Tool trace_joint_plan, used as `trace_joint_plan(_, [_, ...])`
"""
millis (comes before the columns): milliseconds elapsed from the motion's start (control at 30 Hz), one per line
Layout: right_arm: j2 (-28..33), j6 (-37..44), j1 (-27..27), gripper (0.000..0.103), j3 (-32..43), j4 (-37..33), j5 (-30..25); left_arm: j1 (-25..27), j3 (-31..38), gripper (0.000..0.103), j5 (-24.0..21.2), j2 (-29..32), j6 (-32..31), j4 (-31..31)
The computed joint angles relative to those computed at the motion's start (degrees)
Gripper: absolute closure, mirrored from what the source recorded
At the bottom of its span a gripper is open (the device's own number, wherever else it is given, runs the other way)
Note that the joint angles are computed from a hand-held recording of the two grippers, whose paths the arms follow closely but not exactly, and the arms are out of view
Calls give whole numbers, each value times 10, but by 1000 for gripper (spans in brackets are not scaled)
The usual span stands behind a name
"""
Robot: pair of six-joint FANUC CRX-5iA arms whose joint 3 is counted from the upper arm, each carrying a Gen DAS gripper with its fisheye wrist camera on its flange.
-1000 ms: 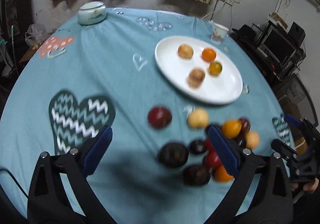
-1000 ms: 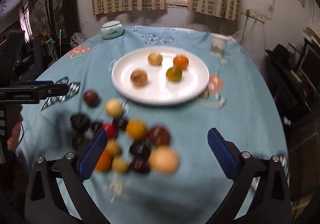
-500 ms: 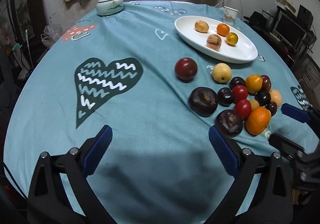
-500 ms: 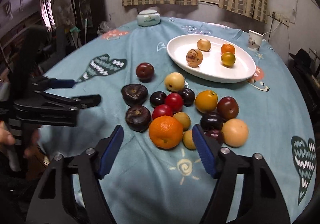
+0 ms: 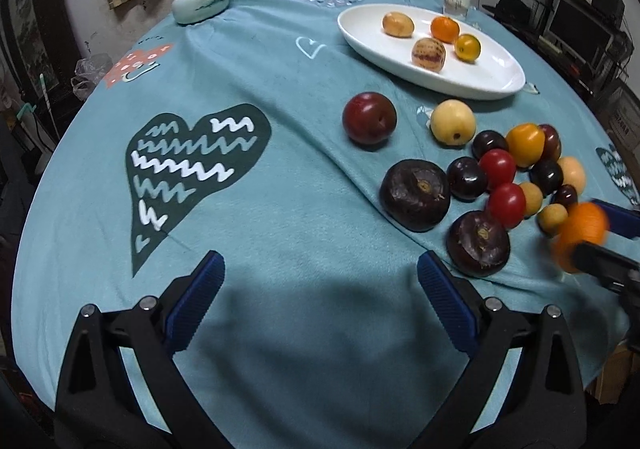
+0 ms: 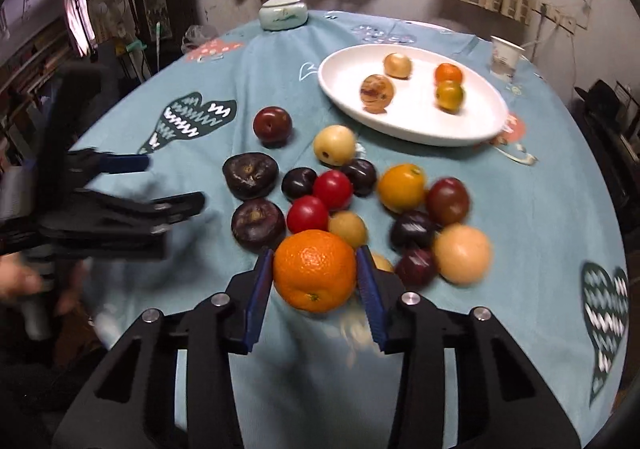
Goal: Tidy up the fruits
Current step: 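Move the right tool back to the large orange and grasp it, then grasp the dark purple fruit with the left tool while the right tool holds the orange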
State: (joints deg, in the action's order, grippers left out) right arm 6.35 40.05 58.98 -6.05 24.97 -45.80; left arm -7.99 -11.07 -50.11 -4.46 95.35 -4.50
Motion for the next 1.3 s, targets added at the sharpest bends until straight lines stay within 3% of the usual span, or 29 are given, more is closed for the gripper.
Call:
trace_joint_plan(200, [-55, -44, 3, 60, -60, -24, -27, 0, 15, 4, 9, 36, -25, 25])
trace_joint_plan(433, [-68, -60, -12, 58, -90, -41, 17, 0, 23, 5, 36, 62, -47, 61])
trace_joint_plan(567, [-59, -49, -22, 49, -82, -78, 25, -14, 50, 7, 27, 82, -36, 43])
trace_joint_plan(1000, [-56, -64, -13, 49, -96, -44, 33, -23, 43, 7, 49, 60, -71, 22])
trace_joint_plan(1067, [-59, -61, -15, 49, -97, -50, 35, -20, 45, 5, 53, 71, -91, 42])
trace_joint_plan(1133, [-61, -60, -17, 49, -97, -57, 38, 1, 25, 6, 69, 71, -141, 113])
trace_joint_plan(1200, [-61, -61, -17, 49, -97, -58, 39, 12, 16, 13, 69, 71, -155, 135])
trace_joint_plan(1267, [-62, -64, -16, 49, -98, -57, 38, 24, -10, 23, 76, 62, -208, 187])
trace_joint_plan(1300, [-63, -65, -16, 49, -98, -57, 39, 21, -13, 23, 81, 60, -210, 184])
